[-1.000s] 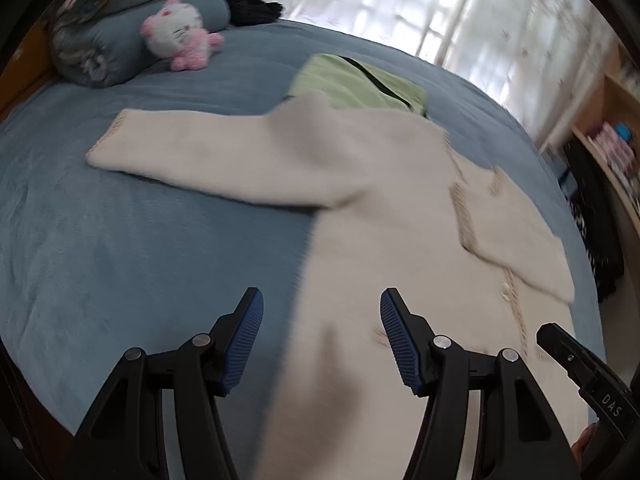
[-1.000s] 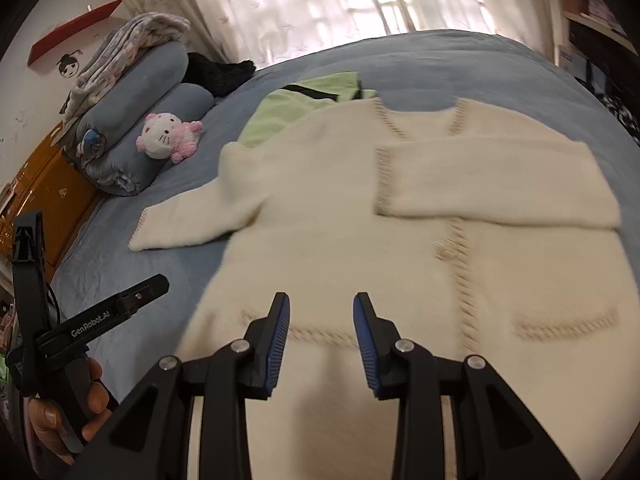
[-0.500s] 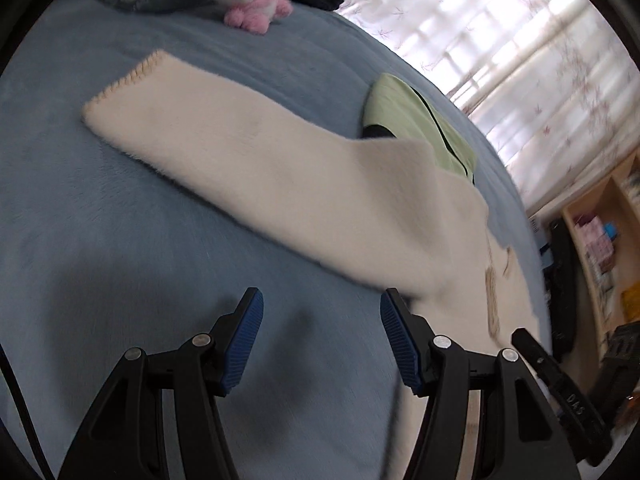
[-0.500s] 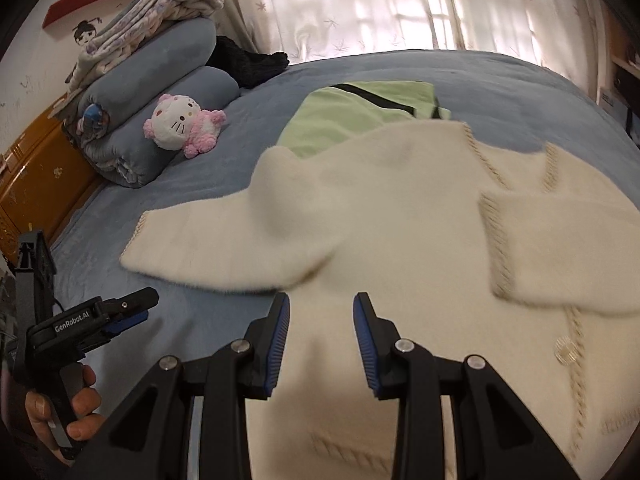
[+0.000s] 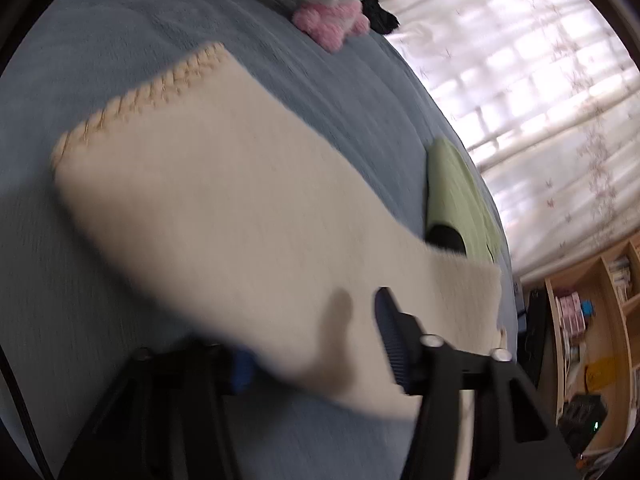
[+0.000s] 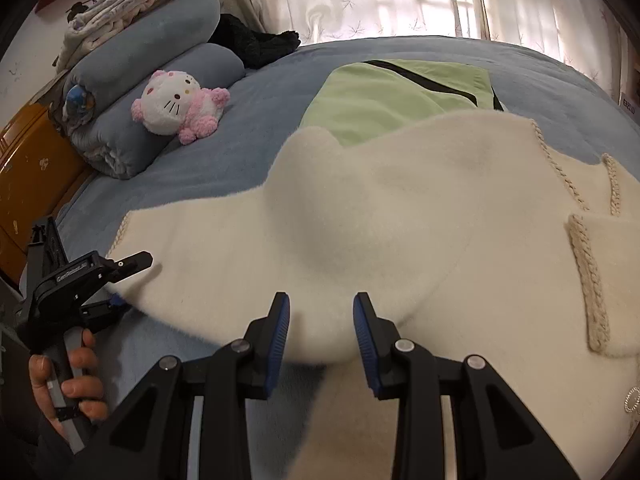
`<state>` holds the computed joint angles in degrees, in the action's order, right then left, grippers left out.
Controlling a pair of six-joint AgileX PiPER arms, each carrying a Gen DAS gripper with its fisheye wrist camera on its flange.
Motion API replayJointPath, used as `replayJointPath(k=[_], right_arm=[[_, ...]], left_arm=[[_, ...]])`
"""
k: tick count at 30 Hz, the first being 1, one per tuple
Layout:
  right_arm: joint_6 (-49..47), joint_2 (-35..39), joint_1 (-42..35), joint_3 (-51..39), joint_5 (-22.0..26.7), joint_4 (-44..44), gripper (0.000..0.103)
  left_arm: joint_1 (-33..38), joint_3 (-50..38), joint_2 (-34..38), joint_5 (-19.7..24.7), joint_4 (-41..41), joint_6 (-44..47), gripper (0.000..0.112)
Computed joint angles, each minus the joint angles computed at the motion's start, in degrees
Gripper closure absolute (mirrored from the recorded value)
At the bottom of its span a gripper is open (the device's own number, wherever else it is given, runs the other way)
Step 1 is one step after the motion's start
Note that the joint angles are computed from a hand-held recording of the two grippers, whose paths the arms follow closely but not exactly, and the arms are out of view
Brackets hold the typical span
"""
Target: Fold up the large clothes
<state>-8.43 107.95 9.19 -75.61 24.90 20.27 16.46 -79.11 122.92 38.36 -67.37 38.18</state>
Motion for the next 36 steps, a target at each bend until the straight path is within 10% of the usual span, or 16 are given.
replayJointPath(k=[2, 6, 10, 21, 28, 34, 36], right_arm=[[0.5, 0.1, 0.0, -0.2, -0.3, -0.3, 0.070], [-0.7, -0.9, -0.9, 1.3, -0.3, 0.7, 0.070], [-4.9, -3.6, -4.1, 4.3, 1.0, 6.1, 0.070], [-15.4, -13.3, -21.6, 12.2, 5.5, 14.8, 0.070], [-23.6, -14.0, -36.0, 13.6, 9.8, 18.5, 0.070], [-32.1, -13.2, -44.3, 13.9, 13.1, 23.5, 0.070], [-33.3, -12.7, -45.9, 13.7, 13.7, 24.2, 0.070]], left_arm=[[-0.1, -1.2, 0.6, -1.9, 1.9, -2.6, 0.099], [-2.0, 4.1, -6.0, -9.6, -5.5, 6.6, 0.103], [-9.5, 5.9, -14.9, -16.9, 5.7, -0.7, 0.104], [-37.4, -5.8, -17.9, -11.8, 40.8, -35.1, 0.105], [-53.0, -15.0, -4.8, -8.0, 59.0, -57.3, 0.104], [-60.4, -22.7, 0.9, -5.2, 64.7, -60.7, 0.104], [-61.4, -25.3, 2.7, -3.9, 64.3, -59.5, 0.088]])
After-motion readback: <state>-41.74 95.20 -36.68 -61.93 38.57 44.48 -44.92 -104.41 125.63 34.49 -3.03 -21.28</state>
